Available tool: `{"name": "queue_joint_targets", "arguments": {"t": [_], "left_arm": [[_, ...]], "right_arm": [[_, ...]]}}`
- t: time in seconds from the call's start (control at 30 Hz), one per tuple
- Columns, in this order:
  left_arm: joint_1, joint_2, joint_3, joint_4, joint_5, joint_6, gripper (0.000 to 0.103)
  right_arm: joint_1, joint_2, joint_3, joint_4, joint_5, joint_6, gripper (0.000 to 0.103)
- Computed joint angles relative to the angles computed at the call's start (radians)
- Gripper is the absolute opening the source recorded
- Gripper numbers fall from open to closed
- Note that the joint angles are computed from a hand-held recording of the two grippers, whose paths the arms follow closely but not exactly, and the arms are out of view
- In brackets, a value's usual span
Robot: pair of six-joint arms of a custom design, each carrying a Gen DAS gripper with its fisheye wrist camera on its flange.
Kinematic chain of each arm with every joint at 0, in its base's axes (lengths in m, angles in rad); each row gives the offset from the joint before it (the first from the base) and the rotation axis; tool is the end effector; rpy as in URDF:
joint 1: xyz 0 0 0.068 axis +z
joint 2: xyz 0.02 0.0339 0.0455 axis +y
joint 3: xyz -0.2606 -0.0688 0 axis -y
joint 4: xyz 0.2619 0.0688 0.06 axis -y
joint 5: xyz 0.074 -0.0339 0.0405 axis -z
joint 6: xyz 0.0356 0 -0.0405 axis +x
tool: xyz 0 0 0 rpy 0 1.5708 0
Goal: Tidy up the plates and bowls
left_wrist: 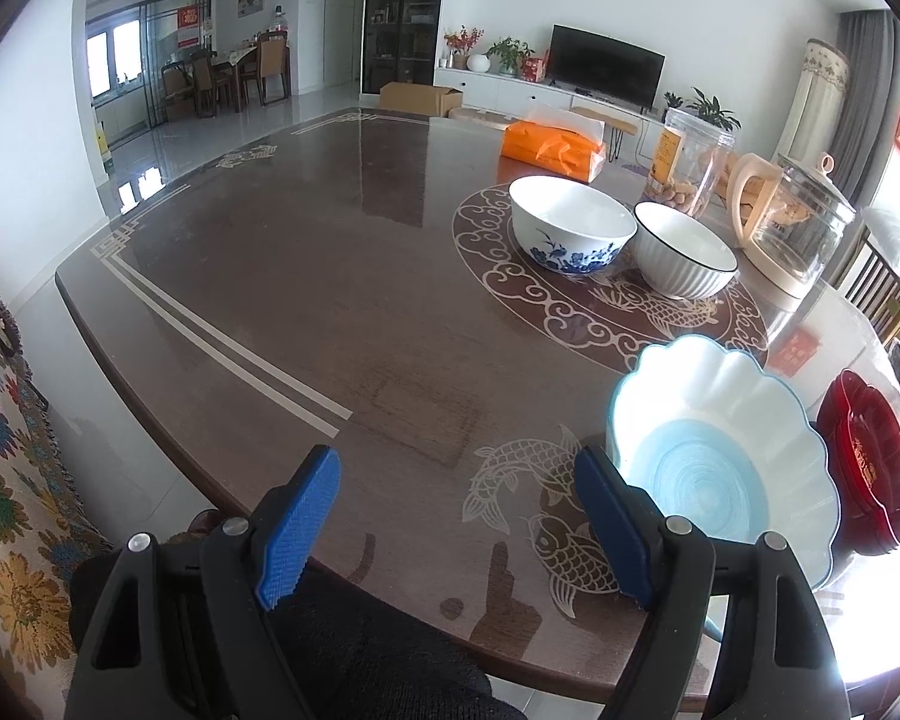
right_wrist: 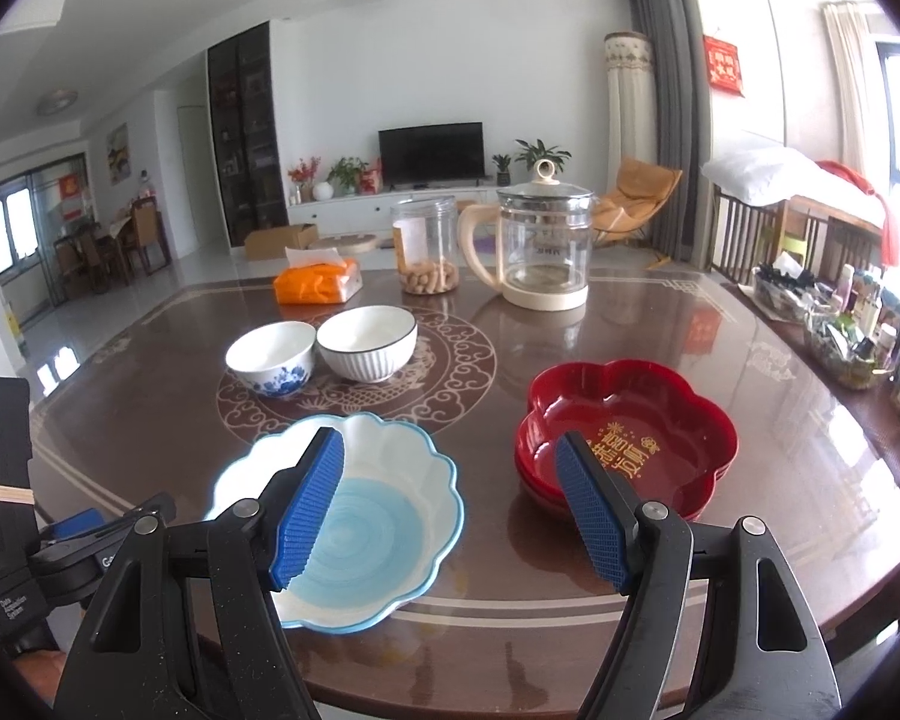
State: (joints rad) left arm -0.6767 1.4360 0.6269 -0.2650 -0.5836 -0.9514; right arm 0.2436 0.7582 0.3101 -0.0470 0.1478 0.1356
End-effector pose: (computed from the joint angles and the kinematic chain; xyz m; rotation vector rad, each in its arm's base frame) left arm 0.2139 -0.1466 0.1324 -0.5072 2.3408 0.0522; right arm 0.1846 0.0405 0.1814 -0.0203 2.0609 0.0818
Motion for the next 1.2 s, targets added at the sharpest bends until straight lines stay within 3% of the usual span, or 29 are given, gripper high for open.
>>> {"name": "queue_joint_targets", "arguments": {"t": [0.77, 1.03, 1.2], "left_arm": [[0.012, -0.016, -0.019, 0.017, 0.019, 0.007, 0.080], [0.007, 0.020, 0.009, -0.003, 0.024, 0.006, 0.080], [0.011, 0.035, 0.020, -0.016, 0.026, 0.010, 0.080]], "right_arm": [[-0.014, -0.042, -0.028, -0.022, -0.019, -0.005, 0.076], [-0.109, -0.104, -0.062, -0.012, -0.100, -0.024, 0.076], [-0.206, -0.062, -0.075, 0.025, -0.200, -0.025, 0.076]]}}
